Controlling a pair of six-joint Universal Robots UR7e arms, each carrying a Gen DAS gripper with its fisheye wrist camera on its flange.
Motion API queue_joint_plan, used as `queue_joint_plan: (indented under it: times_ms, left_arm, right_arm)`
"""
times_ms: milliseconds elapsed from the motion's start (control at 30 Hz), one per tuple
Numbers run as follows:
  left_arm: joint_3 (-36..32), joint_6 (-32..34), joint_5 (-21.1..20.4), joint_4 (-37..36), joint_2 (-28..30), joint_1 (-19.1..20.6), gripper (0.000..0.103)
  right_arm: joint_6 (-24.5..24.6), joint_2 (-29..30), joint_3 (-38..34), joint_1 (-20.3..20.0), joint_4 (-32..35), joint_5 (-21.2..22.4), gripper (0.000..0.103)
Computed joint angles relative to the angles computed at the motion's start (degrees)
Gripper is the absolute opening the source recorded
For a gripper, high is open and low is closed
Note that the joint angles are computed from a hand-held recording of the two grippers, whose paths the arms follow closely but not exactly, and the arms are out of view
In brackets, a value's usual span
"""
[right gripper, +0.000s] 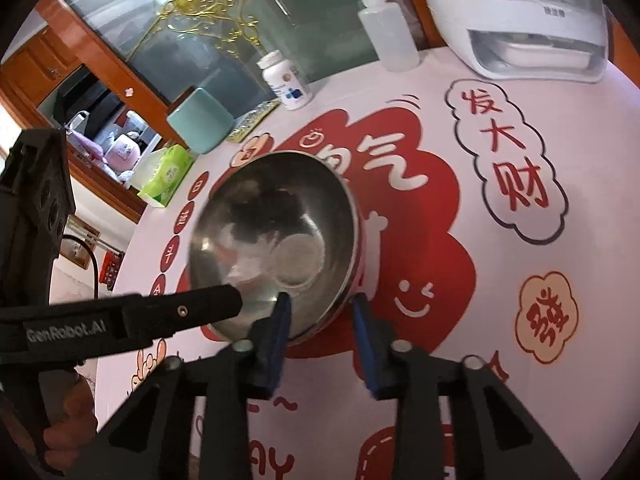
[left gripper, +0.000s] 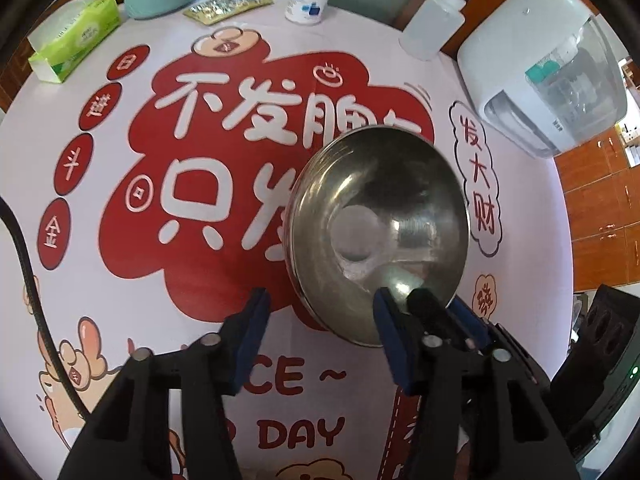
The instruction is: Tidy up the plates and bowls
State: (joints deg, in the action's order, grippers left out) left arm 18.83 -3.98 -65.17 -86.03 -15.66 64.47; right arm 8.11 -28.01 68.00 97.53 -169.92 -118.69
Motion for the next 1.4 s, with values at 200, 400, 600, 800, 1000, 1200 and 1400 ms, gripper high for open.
queue_joint_plan:
  times_ms: [200,400,600,800,1000,1200,1400]
  left_arm:
    - [-4.57,-0.45,-0.85,4.41,2.70,0.43,0.025]
    - [-5.96,-0.32,-0.64,5.51,3.47,0.47,0.016]
    - [-3.56,-0.09,-0.53,5.52,2.37,0.19,0.016]
    - [3.24,0.19,-0.54,4.67,-1.10,-0.47,0.017]
    - [11.76,0.49,-1.51,2.19,-5.95,-1.27,0.017]
    - [19.05,0.26,-3.31,0.70,-10.64,-1.84,0.017]
    - [26.87,-0.46,-5.43,-0.66,-16.13,-2.55,0.018]
  right_arm:
    - [1.04,-1.21,1.81,-0.46,-0.83,0.20,0.016]
    - [2.09,-2.13,2.97,-0.64,-1.01,0.45,0.014]
    - [4.03,-3.43,4.71,-0.66,-0.42,0.82,0.013]
    - [7.78,-5.22,6.88,0.15,1.28,-1.17,0.011]
    - [9.36,-7.83,11.19,0.91,0.28,-1.63,0.011]
    - [11.02,-10.19,15.27,2.20,-0.75,-3.01,0.012]
    - [11.87,-13.06,20.11,3.54,-3.13,-3.00,0.012]
